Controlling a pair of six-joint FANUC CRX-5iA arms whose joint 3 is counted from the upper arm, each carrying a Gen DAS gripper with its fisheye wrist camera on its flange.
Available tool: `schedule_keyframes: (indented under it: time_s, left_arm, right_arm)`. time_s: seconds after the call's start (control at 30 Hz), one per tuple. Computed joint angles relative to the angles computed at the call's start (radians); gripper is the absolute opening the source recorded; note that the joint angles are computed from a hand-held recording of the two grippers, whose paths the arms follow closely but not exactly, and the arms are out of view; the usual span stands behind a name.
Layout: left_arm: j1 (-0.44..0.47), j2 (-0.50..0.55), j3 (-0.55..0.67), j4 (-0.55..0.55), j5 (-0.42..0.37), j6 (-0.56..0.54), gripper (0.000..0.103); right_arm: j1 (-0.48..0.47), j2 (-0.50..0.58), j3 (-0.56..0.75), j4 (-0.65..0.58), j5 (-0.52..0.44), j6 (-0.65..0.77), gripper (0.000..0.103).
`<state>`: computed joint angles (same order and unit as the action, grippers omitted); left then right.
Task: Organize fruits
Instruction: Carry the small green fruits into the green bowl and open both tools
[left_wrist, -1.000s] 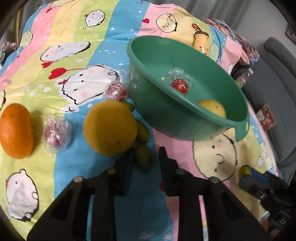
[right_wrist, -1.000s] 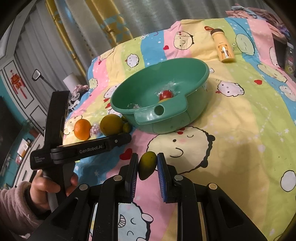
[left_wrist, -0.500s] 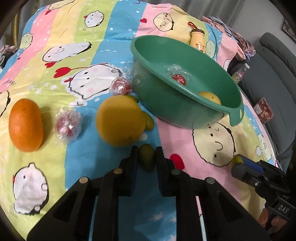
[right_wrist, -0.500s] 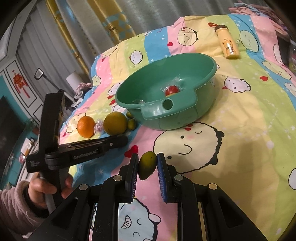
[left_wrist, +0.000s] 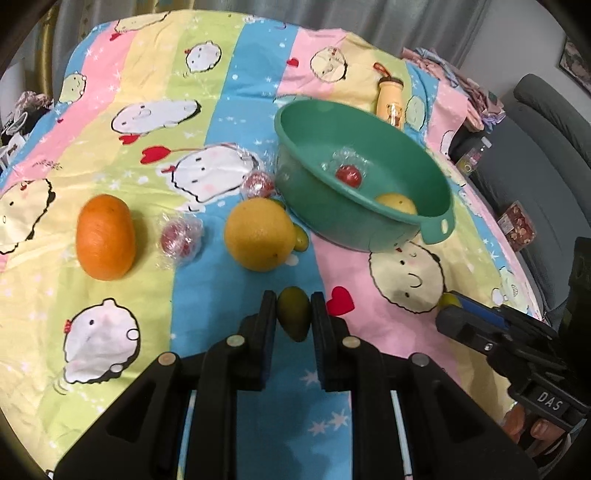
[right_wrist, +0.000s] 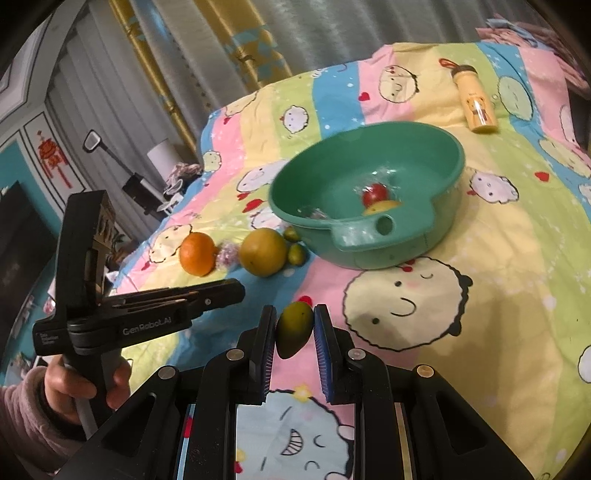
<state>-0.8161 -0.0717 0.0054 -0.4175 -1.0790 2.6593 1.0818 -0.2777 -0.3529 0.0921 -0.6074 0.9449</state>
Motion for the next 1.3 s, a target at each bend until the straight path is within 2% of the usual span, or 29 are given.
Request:
schedule_keyframes:
  time_s: [0.27,0.67,1.13,1.3]
  left_arm:
    - [-0.043,-0.022,0.022,-0.061,-0.044,0.026,0.018]
    - [-0.081,-0.046,0.048,-0.114,-0.047,0.033,0.018]
    - [-0.063,-0.066,0.047,-0.113,-0.005,-0.014,0.018]
    - [-0.028,-0.072,0.043,-0.084,0.037,-0.06,0.018]
  right_arm:
    - [0.039,-0.013,0.005,0.066,-0.013,-0.041,0.022]
    - [0.074,-0.025,0.016,0.192,-0.035,-0.118,0.022]
    - [0.087,-0.016,0.033,0.275,-0.036,-0.148,0.022]
    - [0.073,-0.006,0.039,0.281,-0.026,-0.149,0.022]
